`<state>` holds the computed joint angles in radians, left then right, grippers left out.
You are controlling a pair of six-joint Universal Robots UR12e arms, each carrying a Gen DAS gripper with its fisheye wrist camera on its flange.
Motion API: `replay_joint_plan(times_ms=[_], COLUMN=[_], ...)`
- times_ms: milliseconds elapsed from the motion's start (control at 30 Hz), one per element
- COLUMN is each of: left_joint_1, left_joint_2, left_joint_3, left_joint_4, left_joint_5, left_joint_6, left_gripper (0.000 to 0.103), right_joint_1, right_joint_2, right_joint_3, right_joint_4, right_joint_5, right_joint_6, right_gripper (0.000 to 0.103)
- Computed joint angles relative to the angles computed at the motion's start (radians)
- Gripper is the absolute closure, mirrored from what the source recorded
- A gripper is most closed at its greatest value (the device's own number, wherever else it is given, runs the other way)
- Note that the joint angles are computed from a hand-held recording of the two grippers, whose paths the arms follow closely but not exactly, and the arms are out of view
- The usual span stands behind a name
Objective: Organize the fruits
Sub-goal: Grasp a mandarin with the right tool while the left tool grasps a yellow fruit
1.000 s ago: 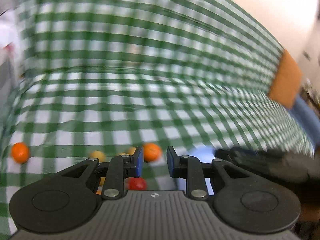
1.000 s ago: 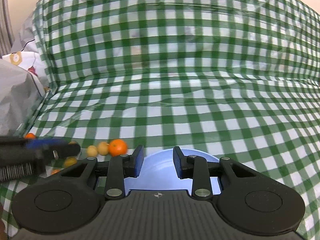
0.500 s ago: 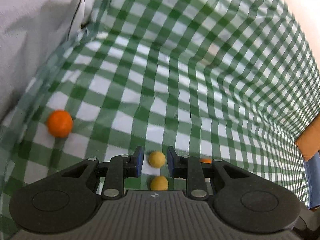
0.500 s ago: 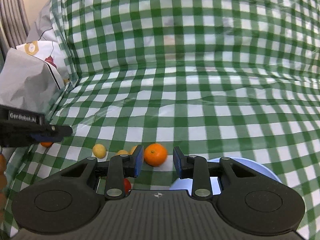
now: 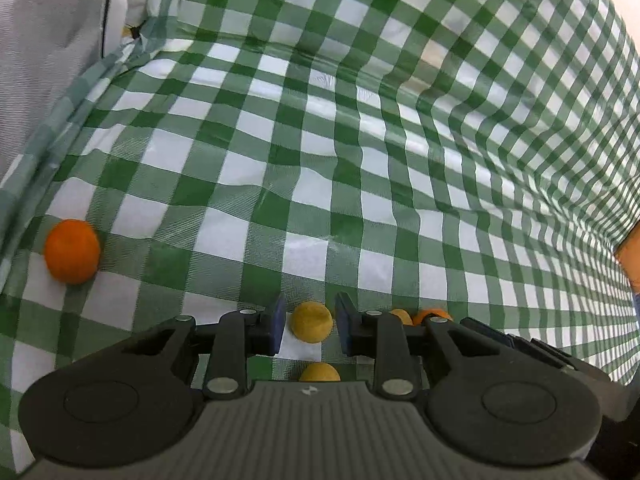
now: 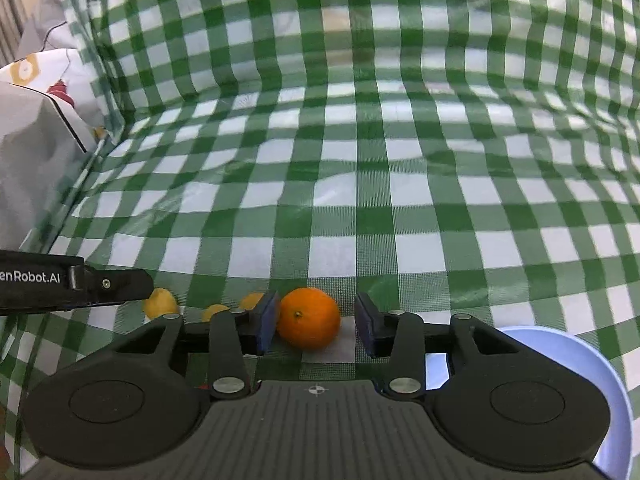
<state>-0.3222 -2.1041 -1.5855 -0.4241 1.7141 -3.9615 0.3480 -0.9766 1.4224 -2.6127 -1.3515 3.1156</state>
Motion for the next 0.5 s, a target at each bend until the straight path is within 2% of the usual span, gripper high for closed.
replay_joint_plan(times_ms=[233, 267, 300, 500], left_joint_1=[-0.006, -0.009, -0.011, -0.026], left_joint_2=[-0.019, -0.02, -0.021, -0.004], left_joint_3=[0.029, 0.029, 0.03, 0.012], left_joint_4=[-0.063, -0.063, -0.063, -0.027], left_joint_5=[-0.013, -0.002, 0.007, 0.043], left_joint_6=[0.033, 0.04, 0.049, 0.069], left_gripper=[0.072, 0.076, 0.076, 0.076], right_joint_1=[-0.006, -0.007, -0.01, -0.012], right_joint_2=[0.003, 0.003, 0.002, -0.019], right_joint_3=[-0.007, -0.008, -0.006, 0.021], right_joint_4=[0.035, 0.036, 0.036, -0.001], right_joint_5=[0.046, 0.054, 0.069, 0.06], right_joint_6=[-0.001, 0.002, 0.002, 0.031], right_gripper=[0.058, 0.062, 0.066, 0.067])
